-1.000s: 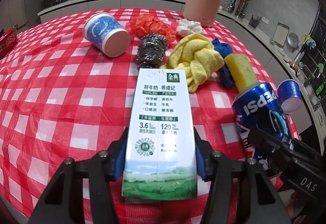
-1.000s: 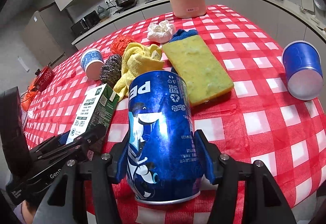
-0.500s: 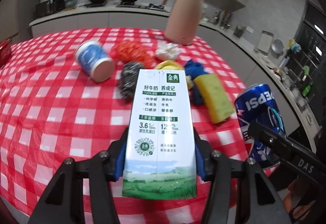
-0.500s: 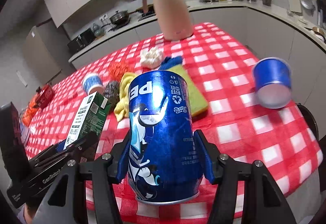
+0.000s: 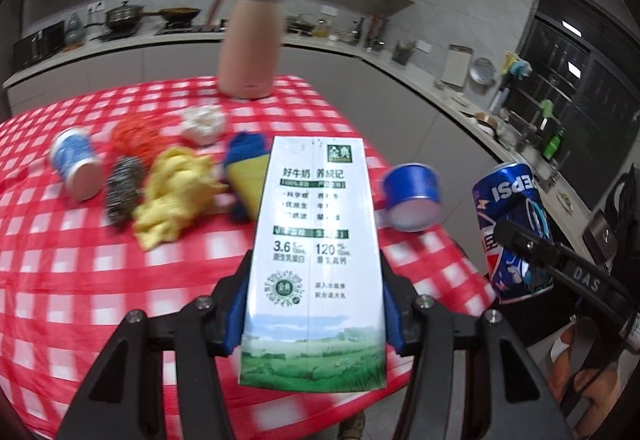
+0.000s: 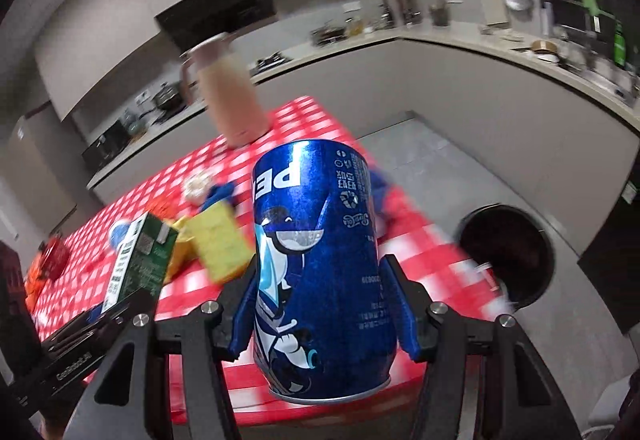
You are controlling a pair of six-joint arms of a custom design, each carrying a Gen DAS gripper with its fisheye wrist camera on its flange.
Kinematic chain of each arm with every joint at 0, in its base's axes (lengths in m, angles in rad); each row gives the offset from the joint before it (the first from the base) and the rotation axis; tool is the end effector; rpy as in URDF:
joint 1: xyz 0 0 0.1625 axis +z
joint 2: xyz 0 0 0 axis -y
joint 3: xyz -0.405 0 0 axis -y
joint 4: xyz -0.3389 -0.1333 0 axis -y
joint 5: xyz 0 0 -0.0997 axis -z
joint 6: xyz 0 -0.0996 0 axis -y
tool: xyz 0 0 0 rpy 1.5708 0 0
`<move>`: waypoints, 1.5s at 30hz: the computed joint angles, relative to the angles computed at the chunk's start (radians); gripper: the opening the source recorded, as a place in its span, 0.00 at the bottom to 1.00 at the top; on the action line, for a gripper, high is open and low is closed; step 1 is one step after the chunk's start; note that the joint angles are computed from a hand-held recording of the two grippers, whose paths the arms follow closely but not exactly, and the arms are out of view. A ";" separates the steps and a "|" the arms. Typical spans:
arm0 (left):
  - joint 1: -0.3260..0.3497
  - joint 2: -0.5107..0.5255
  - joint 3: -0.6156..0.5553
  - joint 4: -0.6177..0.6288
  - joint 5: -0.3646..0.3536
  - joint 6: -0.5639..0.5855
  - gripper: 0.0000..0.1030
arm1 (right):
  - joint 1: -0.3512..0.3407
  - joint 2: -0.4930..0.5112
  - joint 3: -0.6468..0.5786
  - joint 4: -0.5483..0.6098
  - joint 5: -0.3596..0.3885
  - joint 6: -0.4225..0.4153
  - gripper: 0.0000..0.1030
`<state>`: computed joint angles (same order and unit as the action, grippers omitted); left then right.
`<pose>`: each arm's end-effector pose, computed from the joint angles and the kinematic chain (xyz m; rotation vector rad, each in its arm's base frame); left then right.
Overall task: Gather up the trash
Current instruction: 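Carry the carton and Pepsi can over the black bin and release both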
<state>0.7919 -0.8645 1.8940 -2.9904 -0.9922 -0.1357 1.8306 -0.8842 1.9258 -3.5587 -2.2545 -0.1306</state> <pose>-0.2607 -0.5314 0.1410 0.6957 2.5856 -0.8251 0.2090 -0.5123 0.2189 0.0345 -2.2969 1.2065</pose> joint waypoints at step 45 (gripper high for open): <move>-0.140 0.786 -0.904 0.521 0.043 -0.454 0.75 | -0.689 -0.276 -0.309 0.661 0.458 -0.345 0.73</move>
<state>0.6517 -0.0782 0.9895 -2.4689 -0.9495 -0.5893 1.1417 -1.1599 1.6164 -2.8975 -1.7964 -0.4759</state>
